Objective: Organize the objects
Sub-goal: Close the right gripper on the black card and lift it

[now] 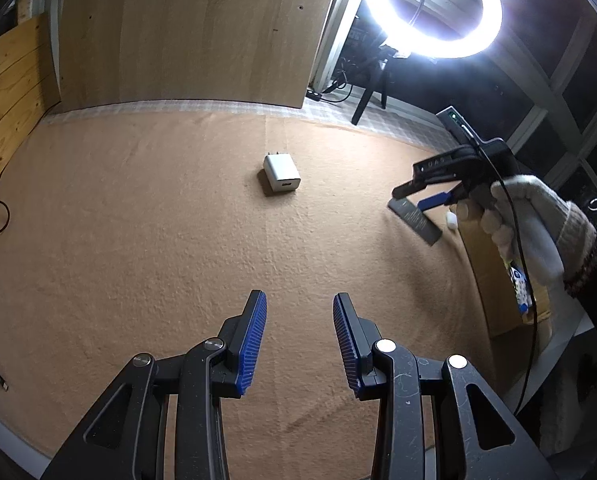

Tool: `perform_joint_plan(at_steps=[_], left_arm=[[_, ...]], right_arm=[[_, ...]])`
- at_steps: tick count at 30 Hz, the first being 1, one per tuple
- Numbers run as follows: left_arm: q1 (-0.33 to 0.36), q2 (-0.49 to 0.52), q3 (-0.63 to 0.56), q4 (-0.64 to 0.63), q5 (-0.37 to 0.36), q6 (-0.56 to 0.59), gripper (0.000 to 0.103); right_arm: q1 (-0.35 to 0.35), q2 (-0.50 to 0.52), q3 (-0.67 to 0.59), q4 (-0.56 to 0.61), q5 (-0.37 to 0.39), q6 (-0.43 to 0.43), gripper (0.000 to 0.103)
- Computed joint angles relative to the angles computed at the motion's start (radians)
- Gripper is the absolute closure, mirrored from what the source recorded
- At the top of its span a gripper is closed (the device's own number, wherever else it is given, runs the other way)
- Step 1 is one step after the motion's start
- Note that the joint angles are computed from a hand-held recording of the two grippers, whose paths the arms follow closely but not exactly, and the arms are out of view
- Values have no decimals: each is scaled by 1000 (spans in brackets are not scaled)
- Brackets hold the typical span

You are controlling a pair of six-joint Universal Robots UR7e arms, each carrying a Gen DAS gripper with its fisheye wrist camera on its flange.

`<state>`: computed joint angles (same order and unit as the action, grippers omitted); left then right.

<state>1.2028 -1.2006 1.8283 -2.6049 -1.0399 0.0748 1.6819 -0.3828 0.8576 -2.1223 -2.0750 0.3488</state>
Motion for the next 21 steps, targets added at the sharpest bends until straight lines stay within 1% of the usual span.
perform_joint_plan(at_steps=[2, 4, 7, 11, 12, 13, 14, 21], left_arm=[[-1, 1, 2, -2, -3, 3, 66], [-4, 3, 3, -1, -4, 4, 66], [-7, 3, 2, 0, -6, 8, 66], [-13, 5, 5, -3, -5, 10, 66], [-13, 7, 5, -4, -4, 11, 66], [-13, 8, 4, -3, -3, 11, 66], [-14, 8, 4, -3, -2, 11, 66], [-17, 7, 6, -2, 0, 11, 66]], right_arm=[[8, -12, 41, -21, -3, -23, 40], [22, -12, 66, -36, -29, -54, 40], [48, -8, 106, -77, -105, -106, 40], [85, 10, 151, -152, -247, -185, 45], [92, 15, 161, -172, -276, -202, 49], [98, 18, 170, -188, -296, -217, 54], [101, 13, 186, -214, -297, -228, 57], [110, -9, 253, -283, -292, -245, 57]])
